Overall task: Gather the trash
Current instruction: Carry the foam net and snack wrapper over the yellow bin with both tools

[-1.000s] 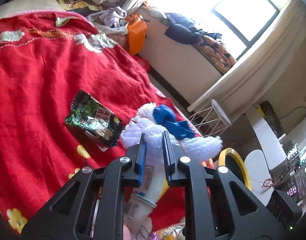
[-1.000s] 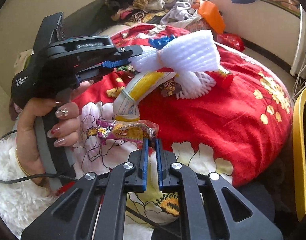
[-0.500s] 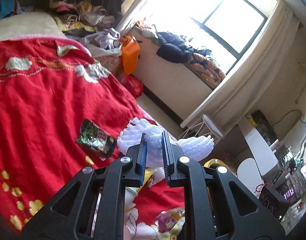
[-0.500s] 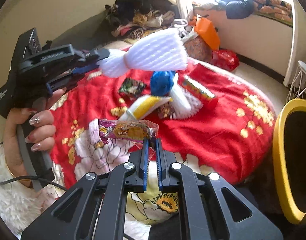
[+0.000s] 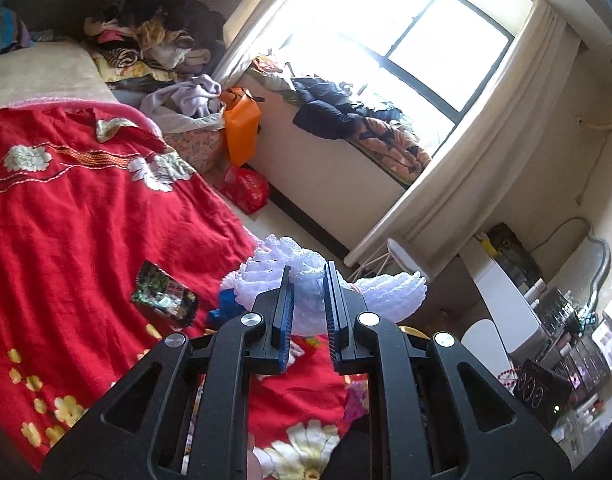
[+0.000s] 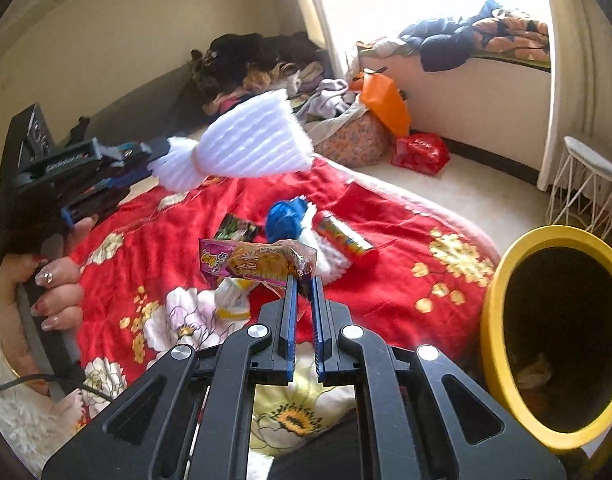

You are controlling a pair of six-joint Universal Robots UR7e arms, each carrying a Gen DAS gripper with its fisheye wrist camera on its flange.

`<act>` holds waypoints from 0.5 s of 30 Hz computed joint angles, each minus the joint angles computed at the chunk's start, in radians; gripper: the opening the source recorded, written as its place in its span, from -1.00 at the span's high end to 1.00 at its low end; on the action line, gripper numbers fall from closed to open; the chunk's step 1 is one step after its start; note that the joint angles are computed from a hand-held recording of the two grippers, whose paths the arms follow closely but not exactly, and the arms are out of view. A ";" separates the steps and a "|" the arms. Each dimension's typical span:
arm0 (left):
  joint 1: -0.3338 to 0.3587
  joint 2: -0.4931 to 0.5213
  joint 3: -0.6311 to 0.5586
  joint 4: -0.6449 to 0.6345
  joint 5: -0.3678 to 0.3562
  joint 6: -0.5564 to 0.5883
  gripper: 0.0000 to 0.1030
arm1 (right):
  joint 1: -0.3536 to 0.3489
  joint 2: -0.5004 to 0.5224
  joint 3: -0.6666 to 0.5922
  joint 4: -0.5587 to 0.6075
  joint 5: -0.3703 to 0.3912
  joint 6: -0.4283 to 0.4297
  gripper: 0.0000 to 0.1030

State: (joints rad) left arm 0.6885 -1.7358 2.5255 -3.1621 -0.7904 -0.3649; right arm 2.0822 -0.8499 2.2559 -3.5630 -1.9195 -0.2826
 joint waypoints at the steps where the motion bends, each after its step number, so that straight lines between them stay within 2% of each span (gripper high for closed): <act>1: -0.005 0.004 -0.001 -0.001 -0.002 0.000 0.81 | -0.004 -0.008 0.003 -0.006 -0.005 0.006 0.86; 15: -0.022 0.108 -0.033 -0.049 -0.073 0.051 0.81 | -0.078 -0.114 0.059 -0.099 -0.080 0.070 0.86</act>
State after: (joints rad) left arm 0.6660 -1.6282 2.4922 -3.2111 -0.8633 -0.3143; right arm 2.0042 -0.9636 2.3151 -3.6618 -1.9998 -0.2122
